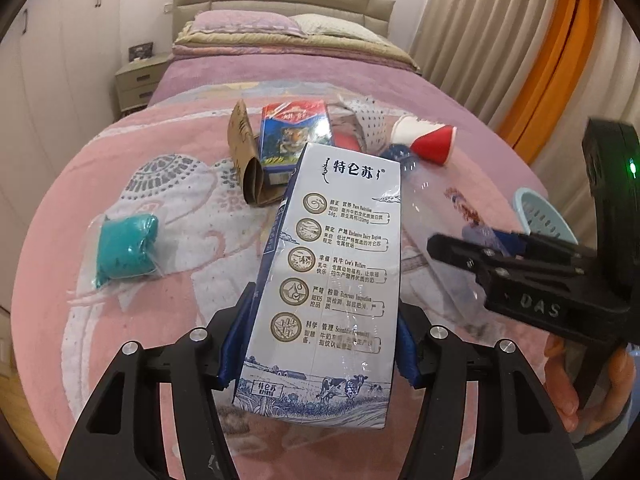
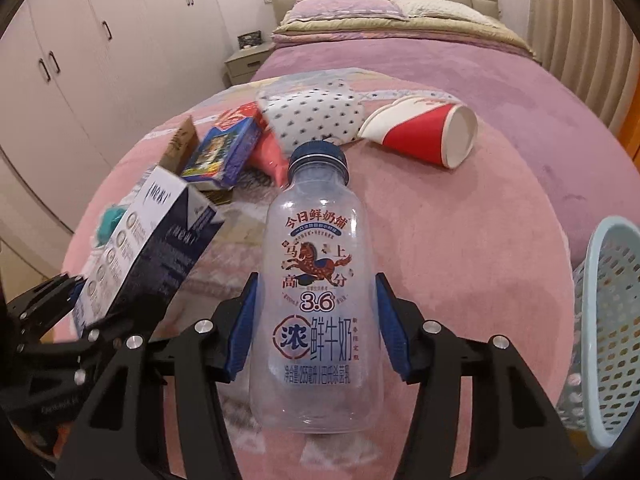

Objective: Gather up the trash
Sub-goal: 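Grasp white milk carton with left gripper while right grasps clear plastic bottle, then carry carton and bottle over the blue basket and open both grippers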

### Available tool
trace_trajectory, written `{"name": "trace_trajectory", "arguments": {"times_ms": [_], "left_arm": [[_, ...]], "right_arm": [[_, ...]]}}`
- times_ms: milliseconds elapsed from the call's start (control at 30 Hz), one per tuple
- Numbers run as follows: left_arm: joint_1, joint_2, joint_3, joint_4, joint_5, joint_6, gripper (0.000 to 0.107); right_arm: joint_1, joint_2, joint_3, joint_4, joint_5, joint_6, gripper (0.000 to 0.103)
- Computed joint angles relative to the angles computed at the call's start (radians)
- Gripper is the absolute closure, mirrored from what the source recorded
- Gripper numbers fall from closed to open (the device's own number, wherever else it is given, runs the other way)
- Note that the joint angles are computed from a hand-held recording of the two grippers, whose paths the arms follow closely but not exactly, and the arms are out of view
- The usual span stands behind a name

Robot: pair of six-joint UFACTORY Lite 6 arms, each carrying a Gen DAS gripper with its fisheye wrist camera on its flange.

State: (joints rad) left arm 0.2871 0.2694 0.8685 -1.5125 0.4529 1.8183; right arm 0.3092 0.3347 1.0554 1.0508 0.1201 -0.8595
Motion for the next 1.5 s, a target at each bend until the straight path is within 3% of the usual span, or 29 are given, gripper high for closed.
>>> {"name": "trace_trajectory", "arguments": {"times_ms": [100,167,500,767,1000,1267,1500], "left_arm": [[-0.007,-0.049,-0.031,-0.008,0.021,0.002,0.050],[-0.028,-0.090,-0.053,-0.026,0.023,0.007,0.050],[-0.221,-0.206,-0.068,-0.113,-0.008,-0.006,0.050],[-0.491,-0.150,0.058,-0.129,-0.118,-0.076,0.050],[-0.683,0.067,0.291,-0.022,-0.178,-0.256,0.049],[-0.843,0.450,0.691,0.459,-0.173,-0.795,0.049],[-0.901,0.585,0.880,0.711,-0.136,-1.042,0.047]], "right_arm": [[-0.031,-0.092,-0.102,0.307,0.030,-0.314,0.051],[-0.060,-0.161,-0.161,0.391,0.049,-0.402,0.051],[-0.285,-0.482,-0.354,0.359,0.151,-0.400,0.051],[-0.637,-0.638,-0.408,0.278,0.317,-0.410,0.051],[-0.907,-0.542,-0.366,0.332,0.394,-0.536,0.051],[-1.049,-0.292,-0.269,0.385,0.312,-0.621,0.051],[-1.107,-0.159,-0.210,0.384,0.292,-0.627,0.050]]}}
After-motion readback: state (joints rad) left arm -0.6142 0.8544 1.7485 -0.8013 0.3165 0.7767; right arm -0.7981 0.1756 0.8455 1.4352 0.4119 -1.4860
